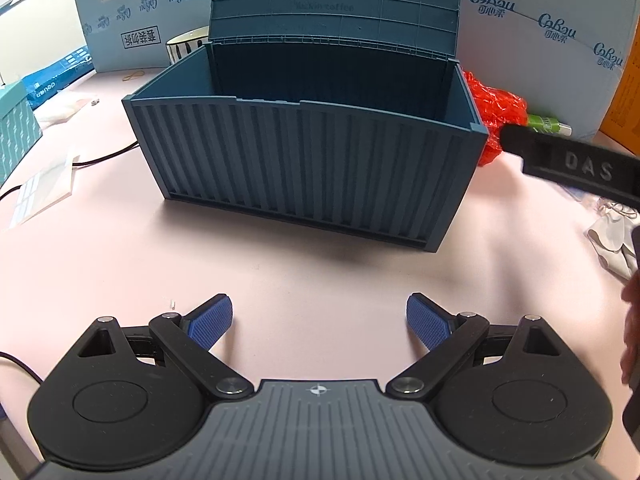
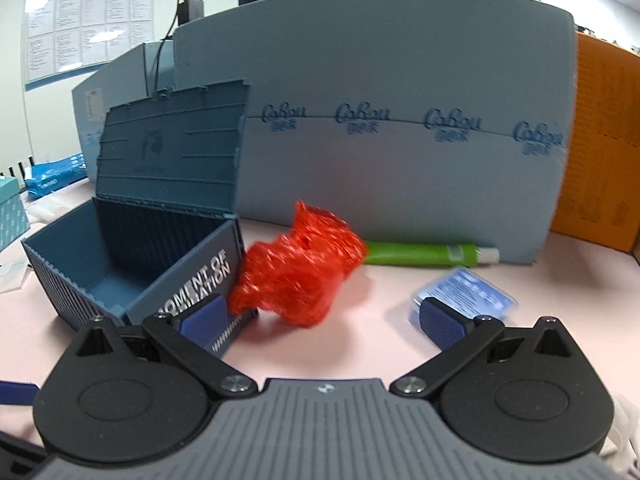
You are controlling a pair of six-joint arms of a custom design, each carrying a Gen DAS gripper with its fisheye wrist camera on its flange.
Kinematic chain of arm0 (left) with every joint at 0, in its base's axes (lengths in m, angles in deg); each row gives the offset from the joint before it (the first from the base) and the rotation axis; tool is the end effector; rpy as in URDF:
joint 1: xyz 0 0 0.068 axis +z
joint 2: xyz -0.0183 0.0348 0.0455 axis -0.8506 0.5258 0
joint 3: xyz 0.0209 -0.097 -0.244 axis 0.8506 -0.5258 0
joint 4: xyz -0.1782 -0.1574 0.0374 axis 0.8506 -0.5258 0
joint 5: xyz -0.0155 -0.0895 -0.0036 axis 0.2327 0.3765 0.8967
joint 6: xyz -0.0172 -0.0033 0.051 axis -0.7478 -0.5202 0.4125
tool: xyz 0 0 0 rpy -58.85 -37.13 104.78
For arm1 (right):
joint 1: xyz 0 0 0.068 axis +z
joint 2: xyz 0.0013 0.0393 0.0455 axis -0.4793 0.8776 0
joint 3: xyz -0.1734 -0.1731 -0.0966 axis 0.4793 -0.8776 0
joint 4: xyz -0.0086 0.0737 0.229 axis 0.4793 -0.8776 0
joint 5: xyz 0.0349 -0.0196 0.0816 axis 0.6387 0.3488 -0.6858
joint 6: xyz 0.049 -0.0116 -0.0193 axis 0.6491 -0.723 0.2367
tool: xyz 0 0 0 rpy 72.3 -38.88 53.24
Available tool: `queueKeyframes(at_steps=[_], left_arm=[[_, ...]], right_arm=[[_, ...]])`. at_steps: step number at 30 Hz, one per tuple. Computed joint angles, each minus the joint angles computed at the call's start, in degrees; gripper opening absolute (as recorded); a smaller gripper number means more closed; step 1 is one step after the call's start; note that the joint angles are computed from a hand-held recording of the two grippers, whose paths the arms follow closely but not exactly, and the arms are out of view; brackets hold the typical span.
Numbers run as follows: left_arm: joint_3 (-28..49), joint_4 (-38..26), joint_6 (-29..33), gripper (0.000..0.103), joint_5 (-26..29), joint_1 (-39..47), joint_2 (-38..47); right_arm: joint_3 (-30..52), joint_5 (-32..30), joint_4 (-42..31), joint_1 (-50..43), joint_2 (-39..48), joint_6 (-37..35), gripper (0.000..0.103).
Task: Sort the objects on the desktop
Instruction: 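Lower the open right gripper around the red bag and close it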
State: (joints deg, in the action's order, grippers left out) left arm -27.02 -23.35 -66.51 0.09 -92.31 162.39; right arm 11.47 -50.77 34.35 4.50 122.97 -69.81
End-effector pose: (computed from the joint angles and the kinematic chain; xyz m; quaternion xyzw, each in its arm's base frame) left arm 0.2458 -0.1505 0.2017 -0.0004 0.9486 0.0161 0.3162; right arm 0.3102 0.1878 0.1992 -0.0460 0.8577 0.0616 0.5084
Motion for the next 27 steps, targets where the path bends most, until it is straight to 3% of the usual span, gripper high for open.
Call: queueKeyframes(at_steps=[11, 16, 24, 26, 27], left_arm=[[-2.52, 0.68, 0.6, 0.093, 0.29, -0.69, -1.34], [-2.37, 0.64, 0.1, 0.093, 0.25, -0.3, -1.05], [-0.32, 0.89, 0.94, 0.093, -0.3, -0.13, 0.76], [0.13, 0.96, 1.27, 0.093, -0.58, -0.12, 1.17], [0.31, 0.98, 1.39, 0.093, -0.73, -0.09, 1.35]], right_arm=[[2.77, -5.1, 1.93, -3.31, 3.24, 0.77, 0.103], [3.47, -7.16, 1.43, -4.33, 4.67, 1.97, 0.093], [5.3, -10.19, 3.71, -4.85, 7.17, 0.86, 0.092], [5.79, -12.14, 4.25, -5.45, 7.7, 1.63, 0.082], [6.2, -13.5, 4.16, -5.85, 8.0, 2.11, 0.066]])
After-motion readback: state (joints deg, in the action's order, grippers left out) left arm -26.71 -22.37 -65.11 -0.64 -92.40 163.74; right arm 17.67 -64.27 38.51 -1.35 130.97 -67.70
